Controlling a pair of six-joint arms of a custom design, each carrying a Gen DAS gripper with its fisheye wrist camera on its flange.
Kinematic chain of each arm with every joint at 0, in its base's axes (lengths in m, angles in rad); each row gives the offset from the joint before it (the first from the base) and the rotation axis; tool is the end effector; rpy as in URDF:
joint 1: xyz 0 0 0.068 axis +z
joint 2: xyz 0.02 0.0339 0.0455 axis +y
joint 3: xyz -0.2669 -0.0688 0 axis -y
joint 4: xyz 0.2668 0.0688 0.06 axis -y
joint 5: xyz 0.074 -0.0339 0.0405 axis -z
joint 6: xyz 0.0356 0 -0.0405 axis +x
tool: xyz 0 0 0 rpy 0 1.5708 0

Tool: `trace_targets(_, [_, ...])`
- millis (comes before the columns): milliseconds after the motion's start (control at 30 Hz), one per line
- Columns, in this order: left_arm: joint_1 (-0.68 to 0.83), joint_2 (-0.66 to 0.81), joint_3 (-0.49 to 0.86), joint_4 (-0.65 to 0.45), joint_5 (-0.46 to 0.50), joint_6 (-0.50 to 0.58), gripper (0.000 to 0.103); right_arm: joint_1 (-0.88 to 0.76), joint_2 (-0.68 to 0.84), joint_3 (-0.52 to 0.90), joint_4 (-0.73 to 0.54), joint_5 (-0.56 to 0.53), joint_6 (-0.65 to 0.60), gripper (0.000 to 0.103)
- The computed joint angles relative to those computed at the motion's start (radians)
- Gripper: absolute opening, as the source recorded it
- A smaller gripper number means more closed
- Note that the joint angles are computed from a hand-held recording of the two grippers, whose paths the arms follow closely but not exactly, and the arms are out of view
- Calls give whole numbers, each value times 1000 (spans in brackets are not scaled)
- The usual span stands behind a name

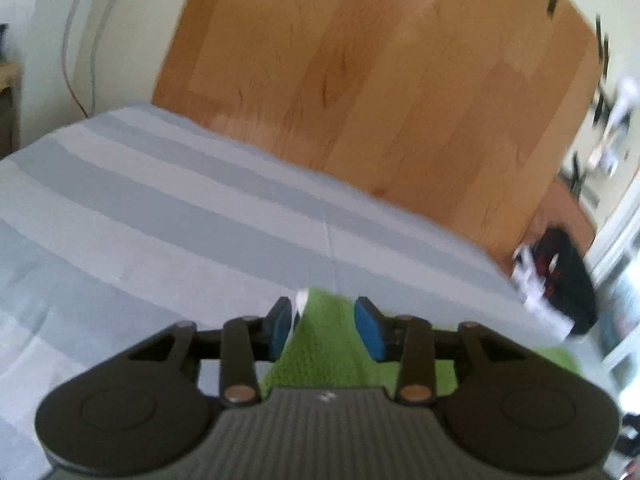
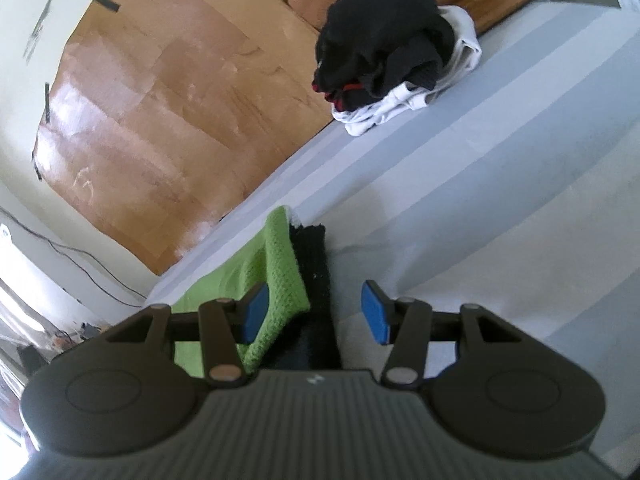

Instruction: Fold small clothes

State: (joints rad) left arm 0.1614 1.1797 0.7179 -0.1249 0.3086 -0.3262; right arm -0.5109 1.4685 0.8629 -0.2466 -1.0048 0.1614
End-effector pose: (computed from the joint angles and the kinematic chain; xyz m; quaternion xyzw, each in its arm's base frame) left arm 0.2719 0.0333 0.2353 -0.1398 0.8627 -0.1734 0.4541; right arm 0.2830 -0.1242 0.2064 0.1108 0.8304 0.3903 0.3818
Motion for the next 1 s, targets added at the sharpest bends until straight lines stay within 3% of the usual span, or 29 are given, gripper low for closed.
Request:
trace_targets(133, [32,-67,-11,36,121,-39,34,22,21,43,-76,-12,-28,58])
trace_targets(267, [-71,-84,-18,45,197,-20,33,43,20,60,-152,17,-88,59])
trace_targets(500, [-219,99,4,18,276,-35,12,50,46,50,-143,-20,-81,59])
trace_targets(533, [-236,136,3,29,273,-43,12,67,41,37,-116,-24,-70,57])
trace_targets(567, [-256,172,-4,52,252,-47,4,85,39,36,-115,-13,-72,43])
trace_targets(600, [-265,186,-36,129,239,-62,6,107,55,61,-159,3,-87,28])
trace_targets(633, [-261,186,-53,155,248,-69,6,120,60,71,-171,2,-67,23])
trace_targets(733, [-234,191,-28,103,278,-83,6,143,-9,101,-195,-25,-64,21])
trace_targets(867, [-270,168,-32,88,226,-54,6,233,-96,198,-231,-112,-52,21])
trace_targets(933, [-248,141,-33,66,252,-48,9,346,-125,249,-236,-80,-51,21])
trace_targets(1000, [-178,50,-79,68,288,-47,20,469,-117,300,-233,-35,-57,21])
